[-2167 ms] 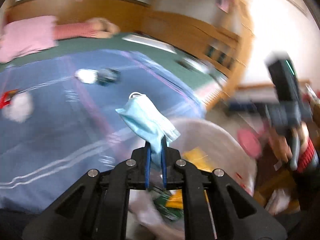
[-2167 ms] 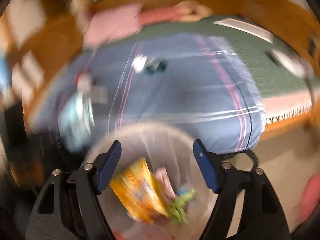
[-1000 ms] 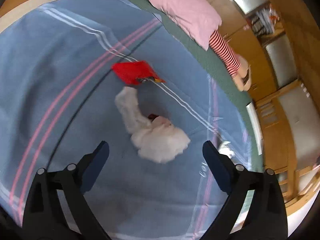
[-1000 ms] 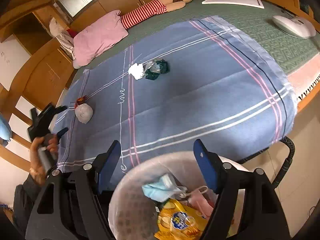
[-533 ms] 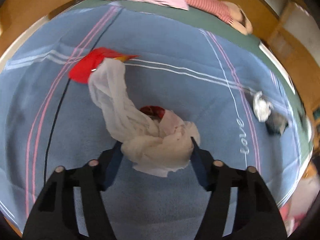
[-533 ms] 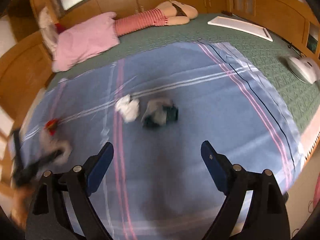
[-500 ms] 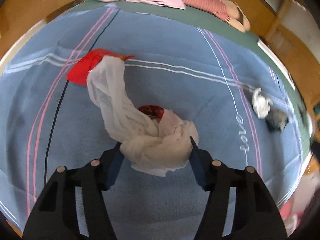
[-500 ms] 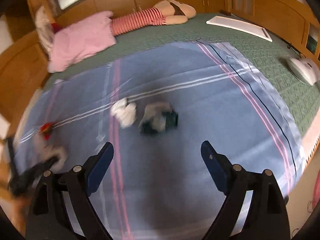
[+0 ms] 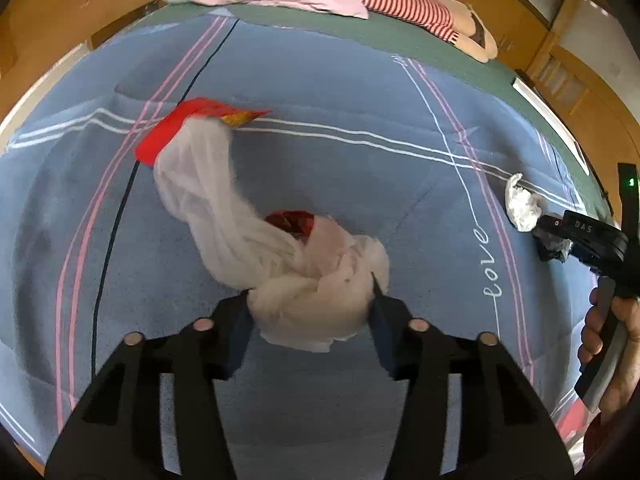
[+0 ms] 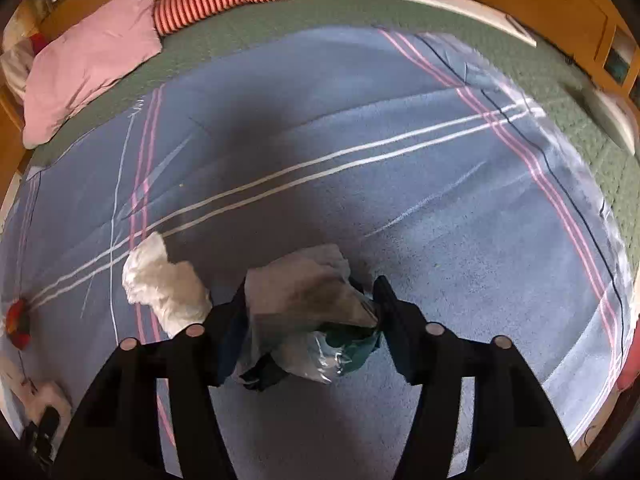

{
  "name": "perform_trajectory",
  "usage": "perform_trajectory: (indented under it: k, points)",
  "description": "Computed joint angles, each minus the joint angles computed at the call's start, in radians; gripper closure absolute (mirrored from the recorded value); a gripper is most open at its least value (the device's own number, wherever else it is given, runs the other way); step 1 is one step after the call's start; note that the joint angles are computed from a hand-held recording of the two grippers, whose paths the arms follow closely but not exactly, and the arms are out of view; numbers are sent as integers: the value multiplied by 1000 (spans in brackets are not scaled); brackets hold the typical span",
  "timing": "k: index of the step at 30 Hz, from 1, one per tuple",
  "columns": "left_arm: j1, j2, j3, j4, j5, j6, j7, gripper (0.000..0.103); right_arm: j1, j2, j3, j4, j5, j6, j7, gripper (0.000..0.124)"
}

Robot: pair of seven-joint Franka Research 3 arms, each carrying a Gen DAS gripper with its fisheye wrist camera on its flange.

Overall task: Collect trash
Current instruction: 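Grasp the white plastic bag with the left tool while the right grasps the clear bag, then carry both plastic bags over the bin and open both tools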

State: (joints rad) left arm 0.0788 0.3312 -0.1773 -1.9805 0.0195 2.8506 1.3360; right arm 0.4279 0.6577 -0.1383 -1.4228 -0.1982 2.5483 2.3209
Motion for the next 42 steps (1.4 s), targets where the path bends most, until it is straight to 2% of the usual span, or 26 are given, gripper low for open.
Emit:
perform_trajectory:
  k: [2,4,6,7,9,11,13,14,15,16,18,19,20,23,27,30,31,32,37,42]
  points:
    - [-12,-6,11,-5,25,9,-4,65,26,-25,-18,-39,-40,11,1,68]
    - [-35,-15,33,-16,64,19,-34,68,35,-54,-18,-80,-61,29,4,68]
    - [-72,-37,75,-37,140,20,-95,70,51,-122,-19,-178,-92,82,7,68]
    - [-74,-49,78,-47,155,22,-109,72,63,-161,-25,-231,-119,110,13,68]
    - [-45,-89,45,-94,120,57,-90,72,77,-214,-28,-304,-161,147,25,68]
    - [-35,-137,30,-151,103,113,-76,72,82,-288,-20,-401,-195,185,43,68]
    - [-90,-180,92,-201,226,174,-164,72,62,-346,9,-477,-190,220,40,68]
    - [-129,-204,139,-225,335,196,-252,72,56,-382,24,-525,-190,238,40,68]
    - [-147,-226,162,-250,409,214,-315,72,52,-404,36,-553,-193,246,42,68]
    - [-137,-240,150,-270,413,228,-320,72,53,-426,43,-581,-206,250,56,68]
    - [-80,-279,62,-334,243,260,-187,72,56,-480,61,-646,-246,261,95,68]
    - [-72,-298,39,-364,175,271,-133,72,56,-499,71,-666,-273,263,119,68]
    - [-77,-310,39,-381,169,277,-128,72,52,-510,81,-677,-295,262,138,68]
    - [-88,-354,50,-434,257,294,-202,72,40,-542,119,-705,-347,257,191,68]
    - [-140,-384,78,-475,126,293,-108,72,22,-568,159,-730,-385,251,239,68]
    - [-196,-389,115,-483,-34,282,15,72,6,-571,183,-738,-359,251,224,68]
    - [-198,-391,115,-485,-53,282,28,72,4,-571,188,-739,-351,247,221,68]
    - [-188,-391,106,-486,-41,284,16,72,3,-569,194,-740,-339,244,217,68]
    - [-76,-393,37,-489,207,312,-207,72,9,-561,203,-741,-319,239,209,68]
    - [-78,-390,47,-481,272,299,-264,72,21,-550,202,-735,-313,236,203,68]
